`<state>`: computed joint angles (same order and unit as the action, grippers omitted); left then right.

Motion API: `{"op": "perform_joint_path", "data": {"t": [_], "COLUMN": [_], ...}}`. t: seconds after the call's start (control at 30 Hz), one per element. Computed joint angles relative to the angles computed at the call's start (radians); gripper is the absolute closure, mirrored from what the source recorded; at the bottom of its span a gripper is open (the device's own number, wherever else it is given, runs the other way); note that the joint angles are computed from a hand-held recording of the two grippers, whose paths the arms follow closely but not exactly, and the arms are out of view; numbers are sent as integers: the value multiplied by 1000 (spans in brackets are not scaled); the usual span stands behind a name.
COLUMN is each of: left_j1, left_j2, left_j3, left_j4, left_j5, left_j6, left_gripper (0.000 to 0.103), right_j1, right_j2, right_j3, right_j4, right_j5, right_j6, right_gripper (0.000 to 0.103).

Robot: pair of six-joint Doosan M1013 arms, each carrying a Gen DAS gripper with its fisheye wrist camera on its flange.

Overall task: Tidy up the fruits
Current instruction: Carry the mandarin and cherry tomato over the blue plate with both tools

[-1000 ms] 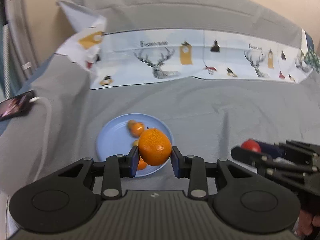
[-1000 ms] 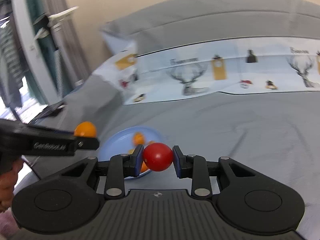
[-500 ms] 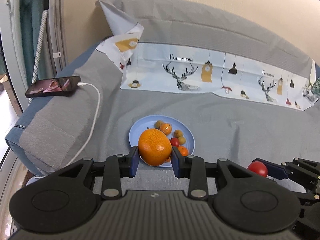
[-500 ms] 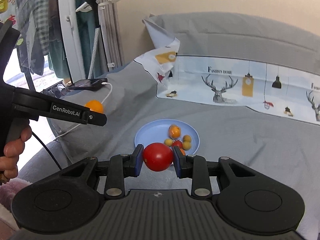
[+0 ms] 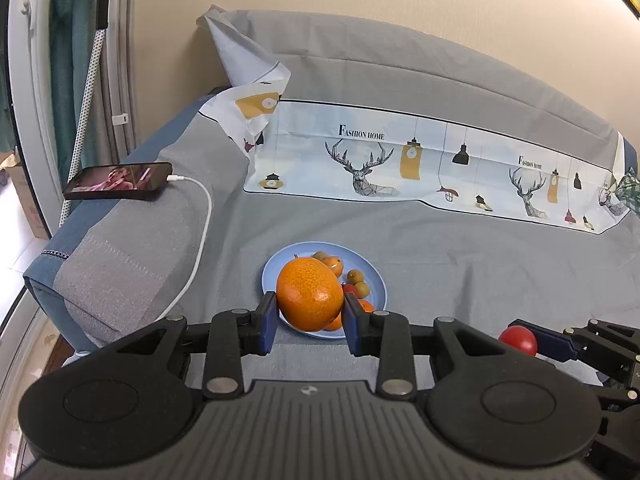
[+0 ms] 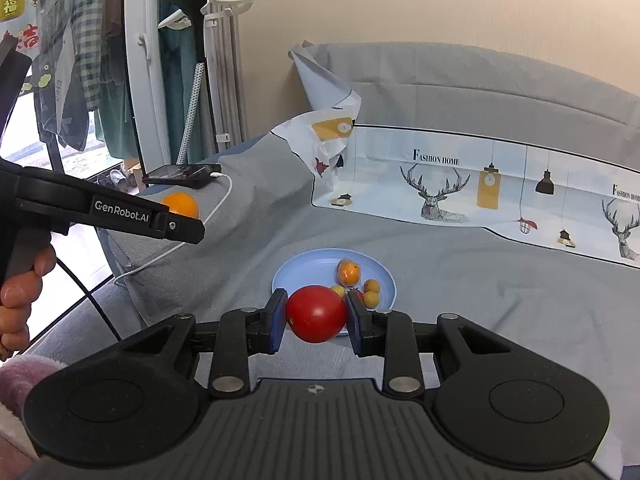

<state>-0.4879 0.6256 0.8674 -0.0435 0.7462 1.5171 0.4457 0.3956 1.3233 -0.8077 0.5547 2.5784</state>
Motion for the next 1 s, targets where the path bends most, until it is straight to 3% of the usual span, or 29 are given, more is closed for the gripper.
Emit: {"op": "perform_joint_path", "data": {"t": [0.57, 1.0], "left_j1": [2, -2], "left_j2": [13, 58], "left_j3": [-15, -84], "left_j4": [5, 22], "left_j5": [16, 81], "left_j6": [-10, -22], "left_gripper": [65, 65], "right_j1": [-9, -24], "right_j2": [10, 27], "right_j3": [-10, -31], "right_j4": [77, 156], "right_j5": [1, 9], "right_j6": [-50, -106], "right_gripper": [70, 70]}}
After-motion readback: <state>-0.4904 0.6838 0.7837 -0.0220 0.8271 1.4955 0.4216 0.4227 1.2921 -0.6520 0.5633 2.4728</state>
